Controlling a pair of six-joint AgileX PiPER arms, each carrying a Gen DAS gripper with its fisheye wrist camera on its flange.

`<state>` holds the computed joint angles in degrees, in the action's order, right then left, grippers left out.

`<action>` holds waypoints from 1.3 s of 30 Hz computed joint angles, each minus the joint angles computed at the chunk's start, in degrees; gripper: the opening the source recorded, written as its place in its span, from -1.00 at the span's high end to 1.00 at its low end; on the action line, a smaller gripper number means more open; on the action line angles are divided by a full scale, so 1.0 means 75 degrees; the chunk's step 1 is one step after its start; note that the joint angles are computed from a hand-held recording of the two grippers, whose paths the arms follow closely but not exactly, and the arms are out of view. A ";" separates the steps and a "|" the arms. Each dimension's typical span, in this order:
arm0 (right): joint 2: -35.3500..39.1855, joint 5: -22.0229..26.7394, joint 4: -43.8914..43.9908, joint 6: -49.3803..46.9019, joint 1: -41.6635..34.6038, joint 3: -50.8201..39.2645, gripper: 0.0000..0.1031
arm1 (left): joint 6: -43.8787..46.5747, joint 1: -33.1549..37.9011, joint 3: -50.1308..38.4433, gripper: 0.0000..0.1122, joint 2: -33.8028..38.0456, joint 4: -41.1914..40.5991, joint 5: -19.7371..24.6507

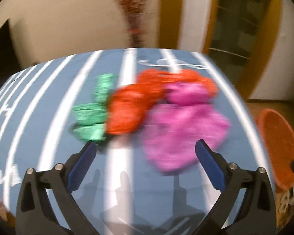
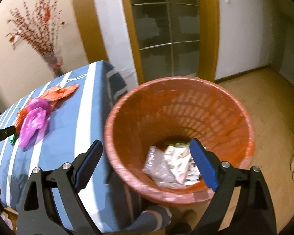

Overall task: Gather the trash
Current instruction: 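Grasp the green bag with the left tool while the right tool grasps the pink bag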

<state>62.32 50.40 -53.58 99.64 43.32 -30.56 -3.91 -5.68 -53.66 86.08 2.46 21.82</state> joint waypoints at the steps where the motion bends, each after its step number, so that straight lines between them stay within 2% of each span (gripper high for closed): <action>1: 0.0129 -0.0023 -0.0041 0.0032 0.0063 -0.0093 -0.73 | 0.0217 0.0218 -0.0083 -0.76 0.0050 -0.0144 0.0078; 6: 0.0704 -0.0231 -0.0203 0.0110 0.0245 -0.0576 -0.73 | 0.0928 0.1377 -0.0540 -0.76 0.0502 -0.0338 0.0191; 8: 0.0938 -0.0330 -0.0273 0.0124 0.0294 -0.0775 -0.73 | 0.1572 0.1739 -0.0720 -0.76 0.0661 -0.0883 0.0253; 10: 0.1124 -0.0393 -0.0330 0.0124 0.0357 -0.0939 -0.73 | 0.2468 0.2110 -0.0845 -0.76 0.0819 -0.1634 0.0103; 12: 0.1349 -0.0473 -0.0385 0.0071 0.0393 -0.1142 -0.73 | 0.3329 0.2313 -0.0848 -0.76 0.0924 -0.2337 -0.0292; 14: 0.1600 -0.0565 -0.0443 0.0027 0.0408 -0.1368 -0.73 | 0.3829 0.2317 -0.0934 -0.76 0.1105 -0.2693 -0.0651; 16: 0.1808 -0.0654 -0.0493 0.0004 0.0411 -0.1548 -0.73 | 0.4647 0.2317 -0.1098 -0.76 0.1279 -0.3369 -0.0824; 17: 0.1981 -0.0729 -0.0545 0.0025 0.0417 -0.1677 -0.73 | 0.4667 0.2299 -0.1210 -0.76 0.1378 -0.3365 -0.0862; 19: 0.2182 -0.0846 -0.0565 -0.0043 0.0382 -0.1870 -0.73 | 0.4339 0.2284 -0.1735 -0.76 0.1719 -0.3145 -0.0439; 20: 0.2334 -0.0920 -0.0570 -0.0101 0.0350 -0.2015 -0.73 | 0.4407 0.2317 -0.2015 -0.76 0.1893 -0.3302 -0.0119; 21: 0.2482 -0.0975 -0.0581 -0.0151 0.0329 -0.2164 -0.73 | 0.4511 0.2377 -0.2470 -0.76 0.2172 -0.3553 0.0444; 23: 0.2724 -0.1051 -0.0615 -0.0233 0.0307 -0.2421 -0.73 | 0.4421 0.2382 -0.2952 -0.76 0.2501 -0.3619 0.0929; 26: 0.3103 -0.1126 -0.0656 -0.0399 0.0268 -0.2842 -0.73 | 0.4756 0.2293 -0.3000 -0.76 0.2609 -0.3891 0.0852; 31: 0.3597 -0.1350 -0.0589 -0.0699 0.0169 -0.3360 -0.73 | 0.4181 0.1992 -0.3293 -0.73 0.2946 -0.3269 0.0756; 32: 0.3697 -0.1375 -0.0574 -0.0767 0.0170 -0.3457 -0.73 | 0.4072 0.1968 -0.3323 -0.70 0.3003 -0.3184 0.0763; 34: 0.3837 -0.1420 -0.0563 -0.0867 0.0185 -0.3582 -0.73 | 0.3859 0.1933 -0.3493 -0.42 0.3186 -0.2999 0.0876; 36: 0.3972 -0.1435 -0.0542 -0.0958 0.0212 -0.3698 -0.73 | 0.4034 0.1979 -0.3605 -0.30 0.3322 -0.3240 0.1037; 39: 0.4160 -0.1497 -0.0466 -0.1115 0.0206 -0.3875 -0.73 | 0.4069 0.1982 -0.3716 0.03 0.3446 -0.3287 0.1135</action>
